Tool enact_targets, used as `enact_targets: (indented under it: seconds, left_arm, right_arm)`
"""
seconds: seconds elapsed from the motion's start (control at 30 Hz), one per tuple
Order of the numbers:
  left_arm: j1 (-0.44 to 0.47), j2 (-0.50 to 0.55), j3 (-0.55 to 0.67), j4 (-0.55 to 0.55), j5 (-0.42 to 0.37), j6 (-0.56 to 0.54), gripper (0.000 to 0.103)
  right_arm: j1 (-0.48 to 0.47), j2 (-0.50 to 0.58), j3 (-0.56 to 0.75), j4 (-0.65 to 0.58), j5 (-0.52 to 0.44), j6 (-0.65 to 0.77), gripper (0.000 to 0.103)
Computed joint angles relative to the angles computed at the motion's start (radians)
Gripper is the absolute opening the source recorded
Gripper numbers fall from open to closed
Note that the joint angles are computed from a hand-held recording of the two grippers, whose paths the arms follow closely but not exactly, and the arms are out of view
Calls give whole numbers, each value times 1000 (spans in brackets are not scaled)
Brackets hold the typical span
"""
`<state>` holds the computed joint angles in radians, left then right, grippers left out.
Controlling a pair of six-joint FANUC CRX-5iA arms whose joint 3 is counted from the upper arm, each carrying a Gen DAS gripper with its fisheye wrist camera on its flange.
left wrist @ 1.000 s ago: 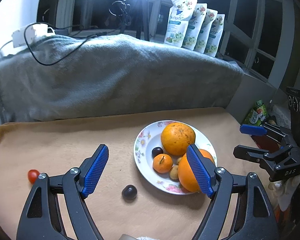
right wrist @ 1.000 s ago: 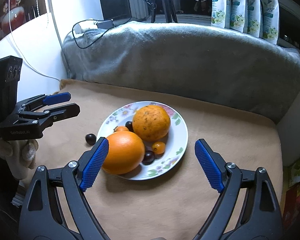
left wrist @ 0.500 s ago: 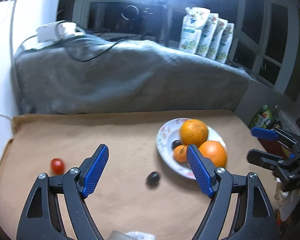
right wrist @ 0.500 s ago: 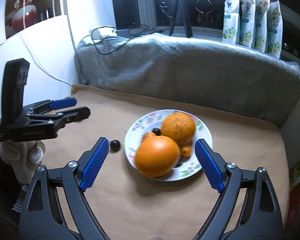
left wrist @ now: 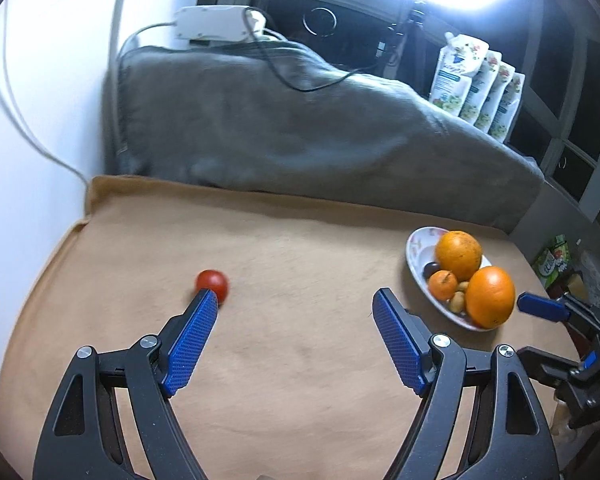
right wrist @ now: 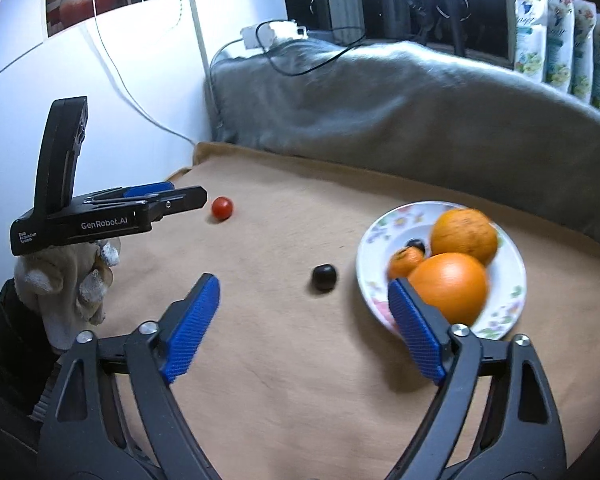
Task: Organize fruits
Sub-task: 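Move the left gripper to the red cherry tomato while the right approaches the dark plum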
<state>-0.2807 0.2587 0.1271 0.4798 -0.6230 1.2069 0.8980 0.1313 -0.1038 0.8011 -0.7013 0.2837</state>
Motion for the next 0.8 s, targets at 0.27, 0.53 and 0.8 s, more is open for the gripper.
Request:
enact_targets:
  seconds: [0.27,0.53,0.8]
  left_arm:
    - [31,3,-28,30,-12,-32,78]
    - [50,43,-2,55,-47,-53,70]
    - [63,88,39,61,-77,-57,64]
  right_arm:
    - [-16,81,86,-130,-8,-3,60]
    - [-31,154,158,-165,-57,-22,49]
    - [-40,221,222,-174,-115,-40,41]
